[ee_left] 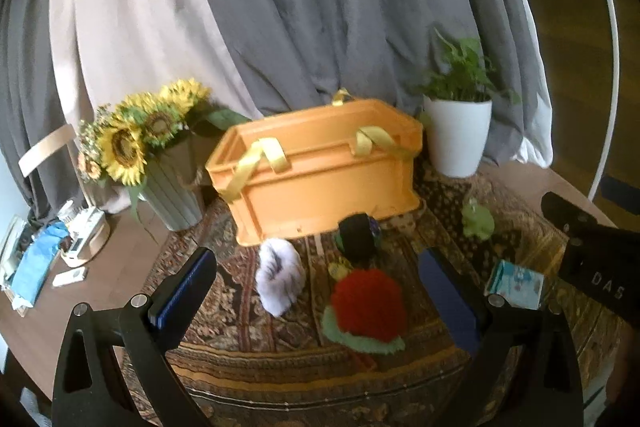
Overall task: Organize soft objects
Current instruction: 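Move left gripper toward the red pompom while right gripper approaches the blue cartoon box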
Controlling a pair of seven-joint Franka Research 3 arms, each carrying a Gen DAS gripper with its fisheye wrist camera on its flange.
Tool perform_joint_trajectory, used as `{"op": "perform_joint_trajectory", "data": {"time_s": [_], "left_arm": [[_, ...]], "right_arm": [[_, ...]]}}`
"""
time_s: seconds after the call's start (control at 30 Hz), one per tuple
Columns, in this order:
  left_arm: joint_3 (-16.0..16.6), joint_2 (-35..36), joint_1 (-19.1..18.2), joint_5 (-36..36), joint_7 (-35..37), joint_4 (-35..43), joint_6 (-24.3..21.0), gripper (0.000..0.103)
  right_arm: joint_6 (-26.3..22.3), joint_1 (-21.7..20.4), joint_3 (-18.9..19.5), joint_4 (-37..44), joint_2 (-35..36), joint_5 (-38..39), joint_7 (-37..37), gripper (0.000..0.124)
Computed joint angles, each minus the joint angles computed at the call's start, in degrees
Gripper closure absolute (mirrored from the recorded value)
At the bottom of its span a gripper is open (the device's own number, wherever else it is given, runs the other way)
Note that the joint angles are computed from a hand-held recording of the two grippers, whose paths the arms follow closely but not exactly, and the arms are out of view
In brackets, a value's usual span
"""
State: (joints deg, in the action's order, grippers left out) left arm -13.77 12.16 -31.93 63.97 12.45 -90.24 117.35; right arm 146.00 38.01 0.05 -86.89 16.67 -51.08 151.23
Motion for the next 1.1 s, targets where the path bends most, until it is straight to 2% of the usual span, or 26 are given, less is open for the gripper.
{"op": "perform_joint_trajectory", "data": {"time_s": [0.43,0.73,1.1], "left_arm": [[0.8,3.4,0.0,-3.0,3.0,-0.9,4.2,0.000],[1.9,6.4,-0.3,-5.2,4.2,0.0,6.1,0.000],[3.5,10.3,-1.7,-6.7,5.5,3.1,6.6,0.000]], "right_arm": [[0.1,-0.9,0.4,-4.4,0.8,4.7,-1.6,0.040],[1.0,-2.0,0.2,-4.7,3.1,12.9,-7.7,0.040],[2.9,-2.0,-1.1,-4.9,5.2,17.3,-15.7,0.040]]}}
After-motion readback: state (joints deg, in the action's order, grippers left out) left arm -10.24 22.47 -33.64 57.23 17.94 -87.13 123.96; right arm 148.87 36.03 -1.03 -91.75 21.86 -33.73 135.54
